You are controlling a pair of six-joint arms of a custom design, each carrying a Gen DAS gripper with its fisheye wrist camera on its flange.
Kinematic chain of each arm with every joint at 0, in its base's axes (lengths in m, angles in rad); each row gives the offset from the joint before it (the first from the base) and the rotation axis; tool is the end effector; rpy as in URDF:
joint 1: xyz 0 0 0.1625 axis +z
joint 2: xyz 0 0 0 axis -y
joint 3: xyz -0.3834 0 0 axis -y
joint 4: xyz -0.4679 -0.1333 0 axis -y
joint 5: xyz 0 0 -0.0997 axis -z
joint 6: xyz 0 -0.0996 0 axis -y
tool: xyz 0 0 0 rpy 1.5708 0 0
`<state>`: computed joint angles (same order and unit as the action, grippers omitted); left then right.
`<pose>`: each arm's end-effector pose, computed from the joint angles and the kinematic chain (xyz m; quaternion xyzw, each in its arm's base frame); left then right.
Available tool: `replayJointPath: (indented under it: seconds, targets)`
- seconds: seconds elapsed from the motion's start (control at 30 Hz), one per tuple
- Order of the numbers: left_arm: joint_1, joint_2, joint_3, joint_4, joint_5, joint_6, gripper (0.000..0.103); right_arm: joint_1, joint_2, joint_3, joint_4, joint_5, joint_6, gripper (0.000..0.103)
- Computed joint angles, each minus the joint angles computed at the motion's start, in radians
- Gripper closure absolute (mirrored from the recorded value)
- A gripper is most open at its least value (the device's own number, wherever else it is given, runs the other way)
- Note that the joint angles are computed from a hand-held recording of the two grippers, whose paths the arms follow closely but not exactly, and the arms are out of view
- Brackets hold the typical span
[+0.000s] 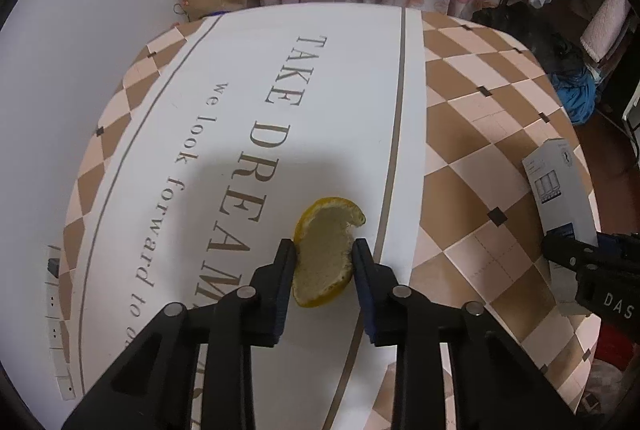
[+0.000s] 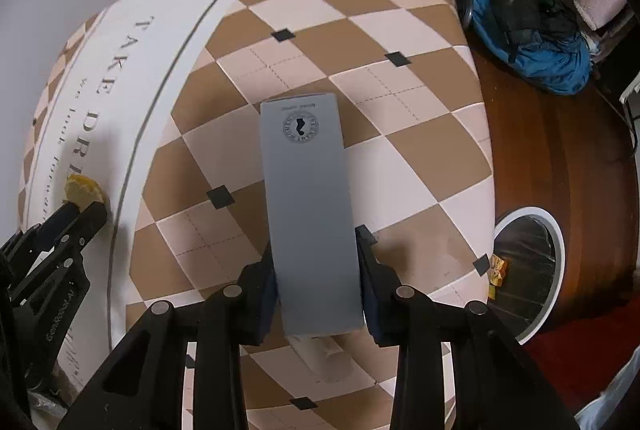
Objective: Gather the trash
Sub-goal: 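Carry the lemon peel and white box over the white bin and open both tools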
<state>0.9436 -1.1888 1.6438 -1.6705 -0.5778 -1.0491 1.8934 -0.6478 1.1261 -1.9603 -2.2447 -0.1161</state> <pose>-0.1988 -0.6436 0.2270 -0.0989 0.8639 -0.2446 0.4291 0.3254 -0.7490 0.0921 0.2195 -0.9171 -0.0076 0.3328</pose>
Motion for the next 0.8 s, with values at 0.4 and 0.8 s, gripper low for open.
replayJointPath:
  seconds: [0.4,0.8]
  targets:
    - [-0.144,-0.066,0.009,0.039,0.094,-0.06,0.078,0.027,-0.14,0.101,-0.128,0.108,-0.017,0.066]
    - [-0.262,0.126,-0.151,-0.313,0.079,0.299,0.078,-0.004,-0.376,0.165,-0.173,0.166,-0.016,0.066]
